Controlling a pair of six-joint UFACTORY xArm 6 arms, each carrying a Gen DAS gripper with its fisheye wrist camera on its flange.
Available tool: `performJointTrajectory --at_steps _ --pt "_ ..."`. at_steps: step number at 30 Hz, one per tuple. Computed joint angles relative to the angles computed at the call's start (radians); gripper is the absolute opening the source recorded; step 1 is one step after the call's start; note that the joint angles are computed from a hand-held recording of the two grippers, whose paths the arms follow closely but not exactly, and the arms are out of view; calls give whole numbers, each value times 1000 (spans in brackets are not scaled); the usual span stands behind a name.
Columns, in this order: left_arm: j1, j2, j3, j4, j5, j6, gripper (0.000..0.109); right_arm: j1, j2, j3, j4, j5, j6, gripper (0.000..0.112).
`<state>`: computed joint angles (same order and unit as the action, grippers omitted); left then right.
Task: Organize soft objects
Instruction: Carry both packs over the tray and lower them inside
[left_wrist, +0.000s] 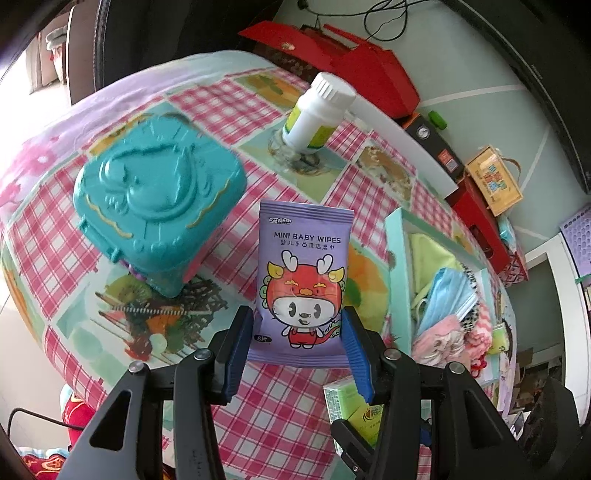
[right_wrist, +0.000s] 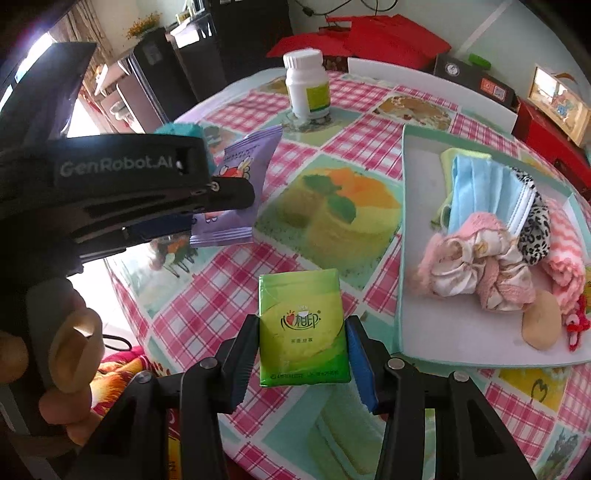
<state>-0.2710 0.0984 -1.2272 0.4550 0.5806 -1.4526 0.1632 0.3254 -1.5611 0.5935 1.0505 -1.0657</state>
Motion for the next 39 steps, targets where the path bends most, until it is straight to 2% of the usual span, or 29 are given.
performJointTrajectory --at_steps 9,14,23,27,30,39 --pt "-21 2 -77 111 6 -22 50 -44 -5 -35 148 -8 -27 50" --pt "-34 35 -156 144 18 5 50 -66 28 -103 204 -59 14 50" --pt "-63 229 -421 97 54 148 50 -131 214 -371 250 -120 179 50" --pt "-86 344 -571 36 81 247 50 -163 284 -456 193 -154 286 50" --pt "-100 419 -667 -18 106 323 50 -191 348 -542 174 -139 357 50" --pt "-127 587 -893 -86 186 455 50 -220 401 -602 136 -150 434 50"
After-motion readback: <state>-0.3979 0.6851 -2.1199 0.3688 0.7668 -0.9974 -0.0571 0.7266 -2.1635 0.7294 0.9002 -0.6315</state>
